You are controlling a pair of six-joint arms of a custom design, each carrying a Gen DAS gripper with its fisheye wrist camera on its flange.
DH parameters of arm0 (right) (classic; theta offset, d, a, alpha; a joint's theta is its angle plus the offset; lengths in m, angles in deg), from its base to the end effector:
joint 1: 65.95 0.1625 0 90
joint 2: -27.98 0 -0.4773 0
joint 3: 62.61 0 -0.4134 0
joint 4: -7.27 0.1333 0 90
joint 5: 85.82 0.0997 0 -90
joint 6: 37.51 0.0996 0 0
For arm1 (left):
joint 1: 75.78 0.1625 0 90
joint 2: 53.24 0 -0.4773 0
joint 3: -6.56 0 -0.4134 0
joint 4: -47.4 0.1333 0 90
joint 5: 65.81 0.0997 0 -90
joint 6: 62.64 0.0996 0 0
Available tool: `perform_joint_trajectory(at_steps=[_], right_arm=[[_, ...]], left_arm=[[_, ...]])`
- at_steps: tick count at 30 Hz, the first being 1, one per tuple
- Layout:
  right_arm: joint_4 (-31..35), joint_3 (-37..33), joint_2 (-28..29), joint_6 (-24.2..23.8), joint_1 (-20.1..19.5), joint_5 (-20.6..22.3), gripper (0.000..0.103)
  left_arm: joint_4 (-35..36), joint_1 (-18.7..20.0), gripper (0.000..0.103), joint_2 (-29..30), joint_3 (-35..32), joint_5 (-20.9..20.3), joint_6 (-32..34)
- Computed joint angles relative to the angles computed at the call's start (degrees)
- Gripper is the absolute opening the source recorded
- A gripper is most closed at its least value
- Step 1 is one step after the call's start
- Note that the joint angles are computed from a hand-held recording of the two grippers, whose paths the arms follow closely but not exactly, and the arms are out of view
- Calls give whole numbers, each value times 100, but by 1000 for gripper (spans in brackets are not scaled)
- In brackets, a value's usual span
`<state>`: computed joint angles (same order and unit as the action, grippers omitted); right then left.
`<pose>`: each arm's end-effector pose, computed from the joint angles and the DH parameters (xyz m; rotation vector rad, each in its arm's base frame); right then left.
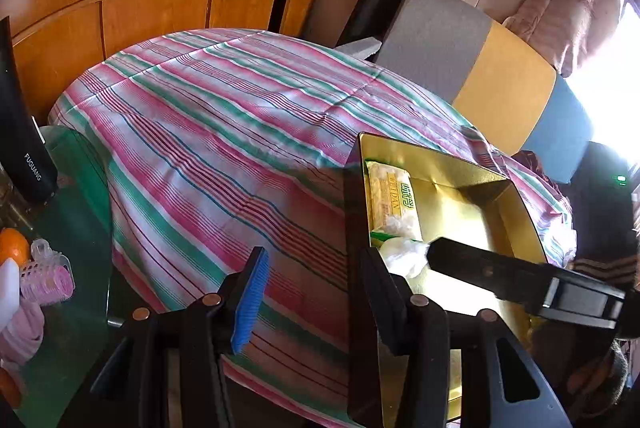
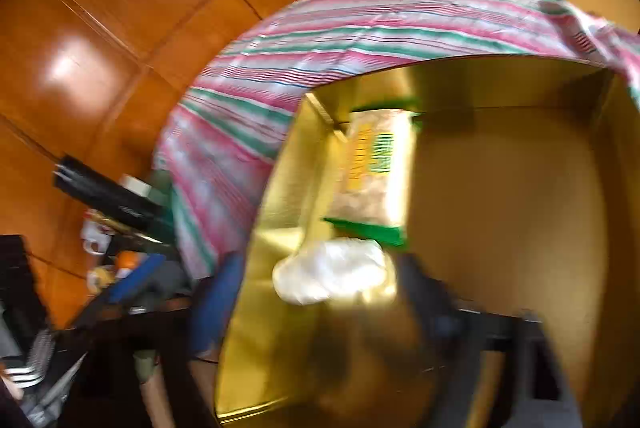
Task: Organize objects
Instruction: 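Carry the plastic-wrapped ball into the gold tray and open the right gripper, then grasp the yellow sponge with the left gripper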
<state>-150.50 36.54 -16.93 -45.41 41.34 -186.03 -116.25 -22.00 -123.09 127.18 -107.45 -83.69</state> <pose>0.3183 -0.6335 0.0920 0.6151 -2.8967 0.3717 -0.1535 -0.5612 0.2682 0.1013 2.4228 -0.9486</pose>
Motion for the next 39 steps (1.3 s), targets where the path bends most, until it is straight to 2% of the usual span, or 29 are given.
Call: perform_joint_trajectory(at_steps=[3,10,14,20,26,31,35,39], right_arm=[[-300,232,-163,-105,41,-50,103],[-1492,932,-577,-673,253,-834,103],[-2039,1261,-849,-940,328,-1308,103],[-2477,1734,-1426,-1044,206,-1698,103],[-2527,2210,-2208,-960,-145,-2157,103],[-2704,2608,-3036,-1002,-531,-2735,103],[-3023,2761,-3718,-842,-950,-3009,103],[-3709,2945,-4161,-523,-1472,-3059,103]], left_arm=[[-96,-57,48,17,36,27,93],[-200,-194,48,91,76,9,318],[-275,-282,49,149,95,-98,498],[-277,-411,50,221,69,-456,533],[-85,-578,50,401,-103,-929,719],[149,-763,50,719,-378,-1640,1185],[317,-946,50,1110,-652,-2190,1520],[542,-1122,50,1533,-940,-2691,1798]])
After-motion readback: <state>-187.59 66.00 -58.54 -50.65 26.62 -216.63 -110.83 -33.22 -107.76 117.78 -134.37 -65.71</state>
